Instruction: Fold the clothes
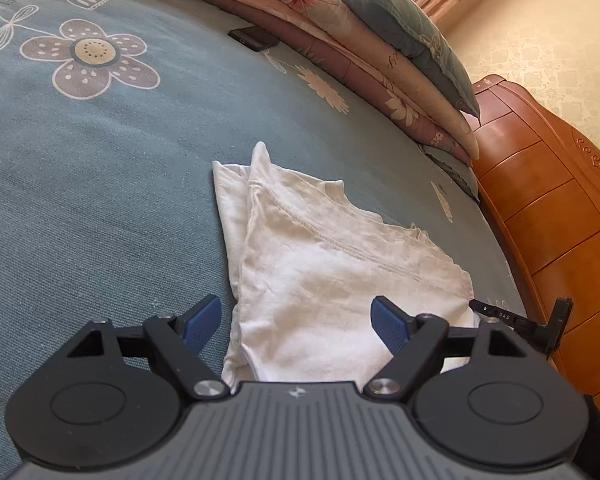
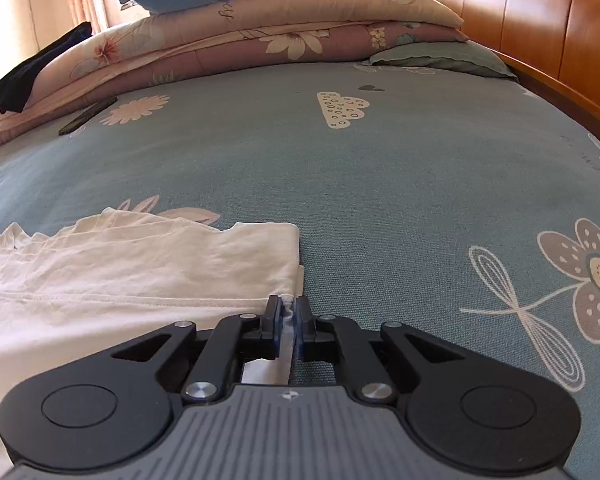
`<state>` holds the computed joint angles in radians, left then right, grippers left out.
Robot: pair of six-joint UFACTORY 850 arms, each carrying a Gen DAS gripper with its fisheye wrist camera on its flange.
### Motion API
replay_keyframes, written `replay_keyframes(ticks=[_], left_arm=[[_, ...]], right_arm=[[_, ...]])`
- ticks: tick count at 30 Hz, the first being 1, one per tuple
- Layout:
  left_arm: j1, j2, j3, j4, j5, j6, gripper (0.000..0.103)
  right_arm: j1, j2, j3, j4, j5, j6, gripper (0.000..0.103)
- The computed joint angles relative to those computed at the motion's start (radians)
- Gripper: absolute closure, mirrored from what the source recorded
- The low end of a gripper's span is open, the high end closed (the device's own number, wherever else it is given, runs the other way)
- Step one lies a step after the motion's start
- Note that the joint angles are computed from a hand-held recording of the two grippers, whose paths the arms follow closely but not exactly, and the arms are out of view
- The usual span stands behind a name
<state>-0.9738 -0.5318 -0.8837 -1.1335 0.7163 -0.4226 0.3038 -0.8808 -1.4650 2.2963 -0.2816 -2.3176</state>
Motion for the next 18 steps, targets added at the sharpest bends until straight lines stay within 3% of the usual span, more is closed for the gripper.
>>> replay_keyframes(ticks=[2, 4, 6, 9, 11, 15, 18], left_arm=[[-0.008, 0.002, -0.005, -0.029, -0.001, 0.048, 0.021], [-0.020, 0.007, -0.006, -0.045, 0.019, 0.074, 0.021], [-0.032, 0.010, -0.005, -0.040, 0.047, 0.078, 0.021], [-0.040, 0.002, -0.006, 0.058, 0.074, -0.002, 0.021], [-0.045, -0.006, -0.010, 0.111, 0.089, -0.041, 0.021], [-0.087, -0.025, -0.065, -0.106, 0.083, 0.194, 0.022], [-0.126, -0.032, -0.092, -0.283, 0.107, 0.389, 0.023]], right_arm=[[-0.015, 0.029, 0.036, -0.068, -0.055, 0.085, 0.084], [-0.022, 0.075, 0.092, -0.045, -0.080, 0.054, 0.081], [-0.042, 0.117, 0.152, -0.153, -0.164, 0.157, 0.080], [-0.064, 0.167, 0.233, -0.319, -0.268, 0.289, 0.076], [-0.064, 0.205, 0.302, -0.307, -0.282, 0.233, 0.076], [-0.085, 0.254, 0.399, -0.230, -0.313, 0.159, 0.061], [-0.104, 0.262, 0.423, -0.210, -0.321, 0.155, 0.060]])
